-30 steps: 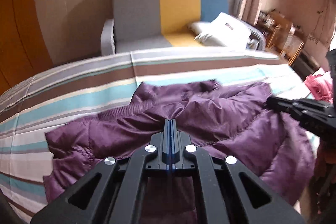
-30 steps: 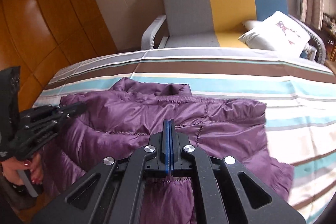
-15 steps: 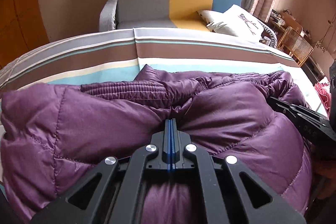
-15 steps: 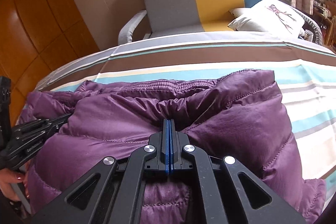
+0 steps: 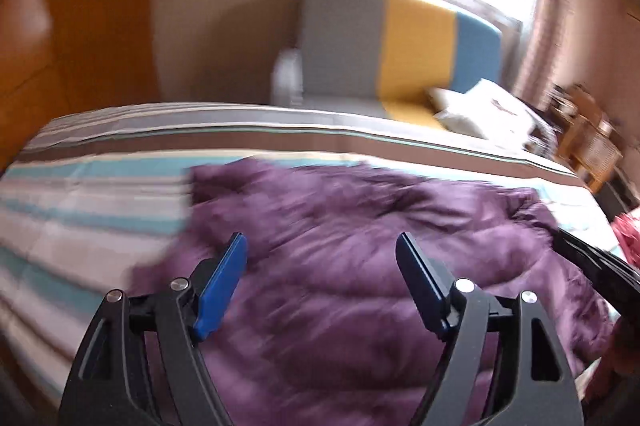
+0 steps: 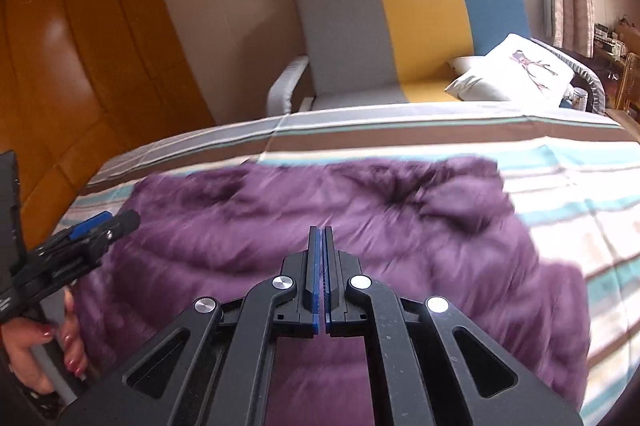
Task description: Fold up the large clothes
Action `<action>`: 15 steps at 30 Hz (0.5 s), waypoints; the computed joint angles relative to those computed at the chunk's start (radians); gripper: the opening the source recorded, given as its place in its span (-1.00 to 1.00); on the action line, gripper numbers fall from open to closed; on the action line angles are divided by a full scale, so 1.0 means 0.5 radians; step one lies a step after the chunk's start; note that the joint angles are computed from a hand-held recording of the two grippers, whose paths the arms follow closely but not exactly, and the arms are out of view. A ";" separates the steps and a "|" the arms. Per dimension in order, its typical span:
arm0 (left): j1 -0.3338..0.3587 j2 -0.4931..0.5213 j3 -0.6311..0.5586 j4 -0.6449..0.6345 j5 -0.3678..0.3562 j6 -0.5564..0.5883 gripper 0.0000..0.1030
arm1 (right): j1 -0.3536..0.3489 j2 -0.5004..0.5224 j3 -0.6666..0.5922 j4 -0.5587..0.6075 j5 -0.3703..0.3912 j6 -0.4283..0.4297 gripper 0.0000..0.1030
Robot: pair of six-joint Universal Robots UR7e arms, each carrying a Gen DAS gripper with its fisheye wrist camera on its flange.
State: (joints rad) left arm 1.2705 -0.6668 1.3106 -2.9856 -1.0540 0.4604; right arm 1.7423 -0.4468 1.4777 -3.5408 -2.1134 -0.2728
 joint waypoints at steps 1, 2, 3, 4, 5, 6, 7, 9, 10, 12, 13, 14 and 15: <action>0.016 -0.041 0.057 -0.048 0.042 -0.055 0.48 | 0.015 -0.005 0.051 -0.030 0.014 0.012 -0.98; 0.030 -0.070 0.089 -0.070 0.058 -0.108 0.48 | 0.028 -0.007 0.092 -0.051 0.027 0.017 -0.98; 0.050 -0.107 0.135 -0.085 0.087 -0.174 0.48 | 0.045 -0.001 0.119 -0.076 0.011 0.014 -0.98; 0.065 -0.129 0.164 -0.087 0.109 -0.206 0.48 | 0.061 0.004 0.153 -0.104 -0.009 0.003 -0.98; 0.078 -0.149 0.191 -0.103 0.141 -0.228 0.48 | 0.074 0.010 0.182 -0.121 -0.024 0.002 -0.98; 0.088 -0.153 0.203 -0.121 0.167 -0.232 0.48 | 0.087 0.019 0.202 -0.138 -0.042 0.010 -0.98; 0.100 -0.162 0.219 -0.133 0.200 -0.233 0.48 | 0.094 0.025 0.224 -0.156 -0.050 0.022 -0.98; 0.128 -0.175 0.248 -0.140 0.232 -0.233 0.50 | 0.100 0.050 0.240 -0.171 -0.088 0.035 -0.98; 0.142 -0.179 0.247 -0.122 0.227 -0.248 0.53 | 0.097 0.074 0.215 -0.159 -0.115 0.039 -0.98; 0.168 -0.189 0.249 -0.074 0.180 -0.299 0.54 | 0.081 0.115 0.171 -0.148 -0.139 0.046 -0.98; 0.174 -0.191 0.253 -0.075 0.173 -0.298 0.55 | 0.070 0.141 0.131 -0.132 -0.168 0.041 -0.98; 0.180 -0.194 0.265 -0.084 0.165 -0.288 0.55 | 0.063 0.169 0.078 -0.102 -0.197 0.028 -0.98; 0.182 -0.194 0.272 -0.091 0.156 -0.279 0.55 | 0.057 0.194 0.039 -0.080 -0.221 0.011 -0.98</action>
